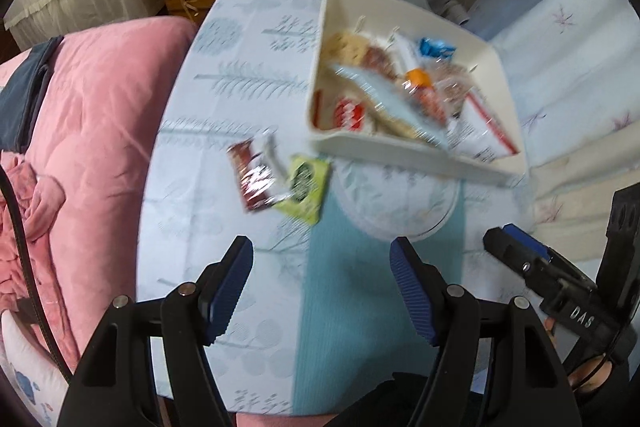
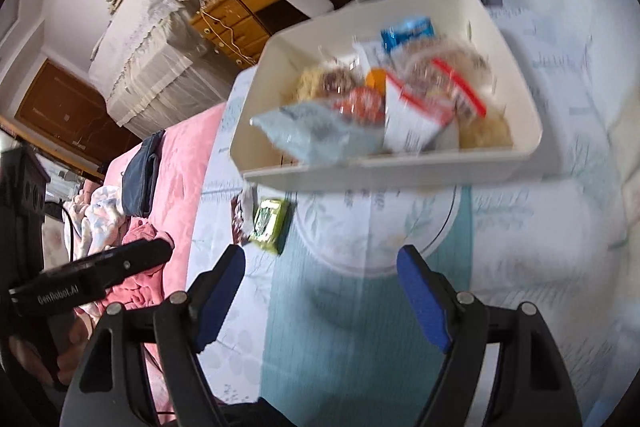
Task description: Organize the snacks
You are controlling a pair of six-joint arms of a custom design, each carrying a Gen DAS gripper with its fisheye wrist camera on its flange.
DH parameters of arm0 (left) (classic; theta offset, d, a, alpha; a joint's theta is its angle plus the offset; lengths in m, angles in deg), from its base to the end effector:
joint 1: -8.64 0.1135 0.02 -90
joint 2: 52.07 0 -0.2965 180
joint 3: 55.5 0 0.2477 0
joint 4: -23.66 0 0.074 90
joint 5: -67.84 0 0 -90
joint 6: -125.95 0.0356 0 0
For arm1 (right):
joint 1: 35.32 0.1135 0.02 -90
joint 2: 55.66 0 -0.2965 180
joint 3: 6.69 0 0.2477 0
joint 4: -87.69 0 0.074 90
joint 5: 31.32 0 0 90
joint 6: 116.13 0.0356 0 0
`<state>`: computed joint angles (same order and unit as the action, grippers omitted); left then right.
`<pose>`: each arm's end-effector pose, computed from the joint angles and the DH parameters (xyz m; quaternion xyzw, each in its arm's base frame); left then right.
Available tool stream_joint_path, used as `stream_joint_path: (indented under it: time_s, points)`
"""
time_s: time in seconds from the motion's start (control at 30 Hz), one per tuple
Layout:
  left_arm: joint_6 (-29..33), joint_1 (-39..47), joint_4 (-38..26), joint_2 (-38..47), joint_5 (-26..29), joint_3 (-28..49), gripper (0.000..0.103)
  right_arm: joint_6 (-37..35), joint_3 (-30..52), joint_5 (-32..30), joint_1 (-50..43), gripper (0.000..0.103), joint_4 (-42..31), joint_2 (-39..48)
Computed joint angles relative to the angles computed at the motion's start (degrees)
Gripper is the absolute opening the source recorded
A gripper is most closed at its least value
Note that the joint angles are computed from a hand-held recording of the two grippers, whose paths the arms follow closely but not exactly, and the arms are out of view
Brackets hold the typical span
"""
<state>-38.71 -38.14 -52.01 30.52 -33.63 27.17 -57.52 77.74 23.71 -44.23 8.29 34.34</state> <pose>0.1809 -0.1821 0.3024 -0.2500 0.9550 -0.0604 0.1475 0.2754 -0.0225 0.2832 -0.1987 0.9320 0.2674 0.1427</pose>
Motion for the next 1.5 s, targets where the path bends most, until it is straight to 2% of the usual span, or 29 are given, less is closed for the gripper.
stream_joint_path:
  time_s: [0.2, 0.43, 0.63, 0.73, 0.87, 0.97, 1.13, 1.27, 1.5]
  points:
    - [0.67, 0.17, -0.56, -6.88, 0.94, -6.56, 0.07, 11.16, -8.84, -0.09, 5.43, 0.079, 4.43, -5.06]
    - [11.21, 5.63, -2.15, -11.81, 3.05, -9.83, 0.07, 26.03, -17.79, 2.08, 17.11, 0.079, 14.09, -11.35]
    - [24.93, 16.75, -1.16, -11.47, 8.41, -12.53, 0.07, 38.48, -24.98, 12.0, 29.54, 0.079, 26.42, -16.3]
    - [32.34, 22.66, 1.72, -9.07, 12.14, -13.63, 0.07, 42.57, -27.36, 16.91, 34.2, 0.079, 31.36, -16.54]
    - [38.09, 27.67, 6.1, -3.78, 15.97, -14.53, 0.07, 48.1, -31.11, 24.0, 40.2, 0.079, 39.05, -15.65]
    - [41.66, 31.22, 11.21, 0.83, 19.41, -15.31, 0.07, 50.63, -33.28, 28.18, 42.88, 0.079, 44.24, -13.56]
    - [41.52, 35.34, 17.52, 7.63, 23.66, -16.06, 0.07, 50.97, -34.52, 34.45, 46.11, 0.078, 50.24, -9.59]
    - [41.4, 37.86, 18.86, 13.9, 27.36, -15.27, 0.07, 51.38, -34.83, 36.14, 47.08, 0.076, 52.91, -6.8]
    - [38.89, 39.09, 20.72, 18.72, 28.86, -14.24, 0.07, 49.28, -33.93, 37.56, 48.53, 0.072, 54.89, -3.86]
